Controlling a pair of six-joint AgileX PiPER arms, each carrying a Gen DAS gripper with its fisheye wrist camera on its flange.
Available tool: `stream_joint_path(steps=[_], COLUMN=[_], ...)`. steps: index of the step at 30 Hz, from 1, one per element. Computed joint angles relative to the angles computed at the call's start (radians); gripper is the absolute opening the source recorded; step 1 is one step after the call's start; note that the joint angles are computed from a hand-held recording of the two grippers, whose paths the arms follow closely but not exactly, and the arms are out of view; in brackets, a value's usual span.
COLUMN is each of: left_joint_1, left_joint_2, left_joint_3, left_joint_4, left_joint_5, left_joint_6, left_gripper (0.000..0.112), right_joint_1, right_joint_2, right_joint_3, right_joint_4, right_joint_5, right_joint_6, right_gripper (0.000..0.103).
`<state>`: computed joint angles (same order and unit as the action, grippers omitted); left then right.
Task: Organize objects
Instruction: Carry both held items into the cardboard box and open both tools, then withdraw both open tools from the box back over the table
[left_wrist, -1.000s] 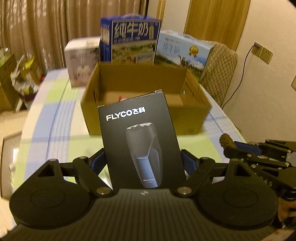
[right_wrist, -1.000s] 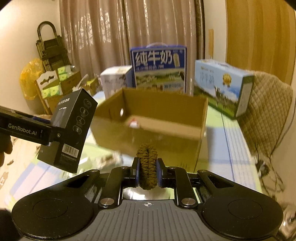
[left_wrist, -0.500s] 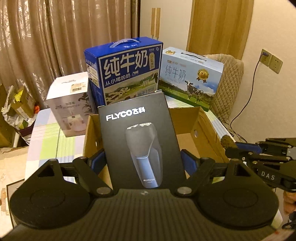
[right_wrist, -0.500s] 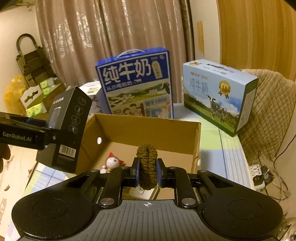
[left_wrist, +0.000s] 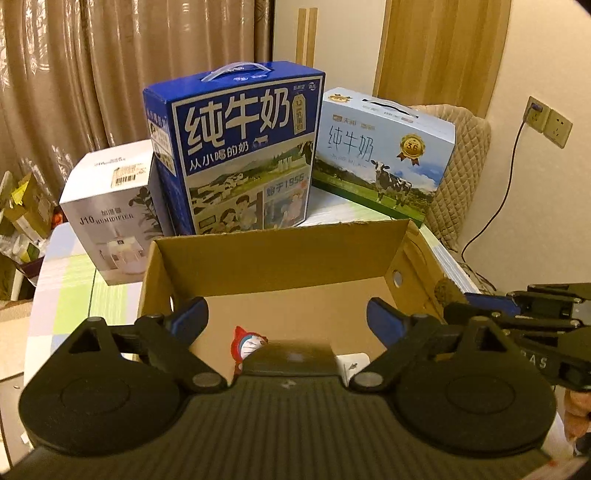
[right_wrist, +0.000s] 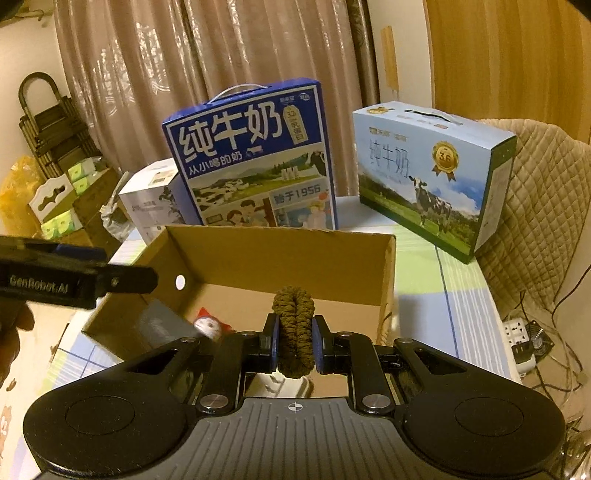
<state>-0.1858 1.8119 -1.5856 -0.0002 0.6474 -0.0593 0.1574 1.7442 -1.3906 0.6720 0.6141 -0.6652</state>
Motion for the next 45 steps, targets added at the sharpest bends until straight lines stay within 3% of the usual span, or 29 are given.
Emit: stream_joint_path(steps=[9, 11, 12, 13, 23, 31, 40, 45], left_joint_1=[0.005, 0.005, 0.004, 0.004, 0.009, -0.017, -0.13, -0.185], left_joint_2=[-0.045, -0.056, -0.062, -0.069, -0.208, -0.421, -0.746, -0.927], left_joint_3=[0.092, 0.105, 0.112, 0.118, 0.285, 0.49, 0.725, 0.826], left_joint_4=[0.014, 0.019, 0.021, 0.025, 0.06, 0.151, 0.349, 0.373], left_joint_5=[-0.034, -0.041, -0.045, -0.049, -0.106, -0.101, 0.026, 0.127], left_joint_6=[-0.021, -0.027, -0.027, -0.031, -0.086, -0.217, -0.475, -0.581], left_gripper=[0.09, 0.09, 0.09, 0.09, 0.09, 0.09, 0.093, 0.094], right_joint_1=[-0.012, -0.017, -0.019, -0.024, -0.059, -0.1, -0.175, -0.218], right_joint_2=[0.018, 0.018, 0.01, 0.002, -0.116, -0.36, -0.683, -0.806], right_joint_3=[-0.016, -0.012, 0.002, 0.012, 0.108, 0.297, 0.557, 0.645], right_joint_4=[0.035, 0.088, 0.122, 0.154, 0.173, 0.147, 0.159, 0.138], right_joint_5=[0.014, 0.009, -0.006, -0.014, 0.008, 0.082, 0.218, 0.307], right_joint_6=[-0.024, -0.071, -0.094, -0.119, -0.133, -0.057, -0.069, -0.064], right_gripper=[0.015, 0.035, 0.059, 0.066, 0.066, 0.066, 0.066, 0.066])
